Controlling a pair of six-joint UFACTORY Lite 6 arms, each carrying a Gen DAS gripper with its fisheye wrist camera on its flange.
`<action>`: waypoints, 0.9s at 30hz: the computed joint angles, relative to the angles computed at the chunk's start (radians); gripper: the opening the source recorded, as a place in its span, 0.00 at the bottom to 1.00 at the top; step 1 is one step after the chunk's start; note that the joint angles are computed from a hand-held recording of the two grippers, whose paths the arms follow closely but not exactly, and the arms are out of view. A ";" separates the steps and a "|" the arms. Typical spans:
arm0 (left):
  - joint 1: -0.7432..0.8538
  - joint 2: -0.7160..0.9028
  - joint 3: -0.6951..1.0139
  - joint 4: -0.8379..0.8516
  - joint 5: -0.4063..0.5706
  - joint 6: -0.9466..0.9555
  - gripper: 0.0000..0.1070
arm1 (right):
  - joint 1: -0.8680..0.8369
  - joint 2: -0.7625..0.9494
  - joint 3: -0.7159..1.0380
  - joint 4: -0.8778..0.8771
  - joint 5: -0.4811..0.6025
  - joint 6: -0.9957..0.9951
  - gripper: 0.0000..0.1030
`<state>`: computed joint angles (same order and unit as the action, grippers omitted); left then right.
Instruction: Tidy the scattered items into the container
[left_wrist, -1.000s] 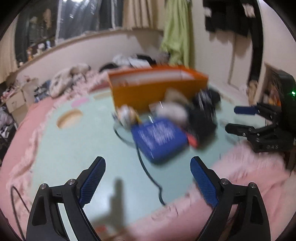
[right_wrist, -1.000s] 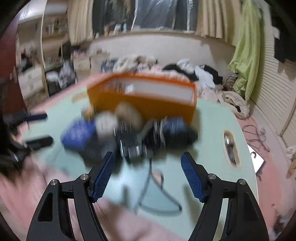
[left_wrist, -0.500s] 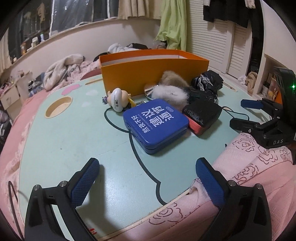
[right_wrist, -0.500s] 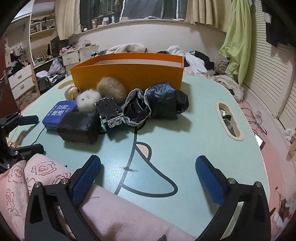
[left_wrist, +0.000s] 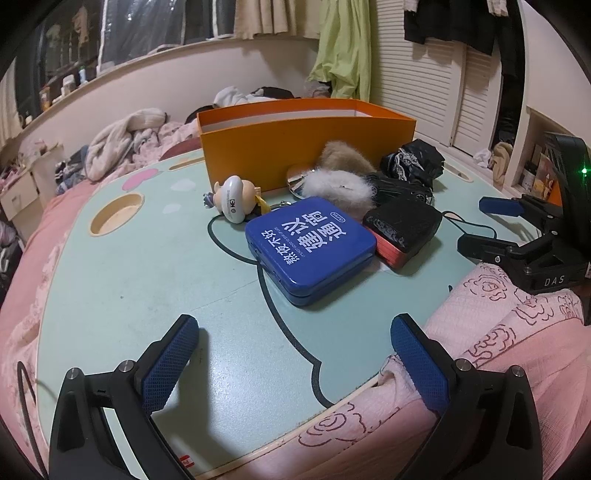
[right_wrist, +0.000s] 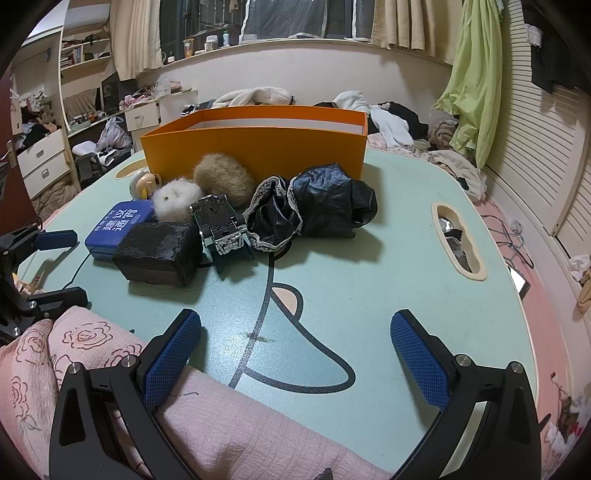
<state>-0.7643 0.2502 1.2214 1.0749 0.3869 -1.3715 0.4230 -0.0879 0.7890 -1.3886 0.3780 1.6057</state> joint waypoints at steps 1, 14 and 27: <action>-0.002 -0.003 -0.005 0.005 0.000 -0.006 0.96 | 0.002 -0.003 -0.002 0.002 0.002 0.000 0.99; -0.009 -0.093 -0.059 0.083 -0.072 -0.156 0.92 | 0.003 -0.009 -0.010 -0.005 0.001 0.006 0.99; 0.020 0.073 0.220 -0.232 -0.003 0.107 0.68 | 0.006 -0.018 -0.021 -0.011 0.000 0.012 0.99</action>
<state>-0.7442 0.3230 1.4415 0.8433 0.3837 -1.2646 0.4293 -0.1061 0.7683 -1.3995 0.3784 1.6179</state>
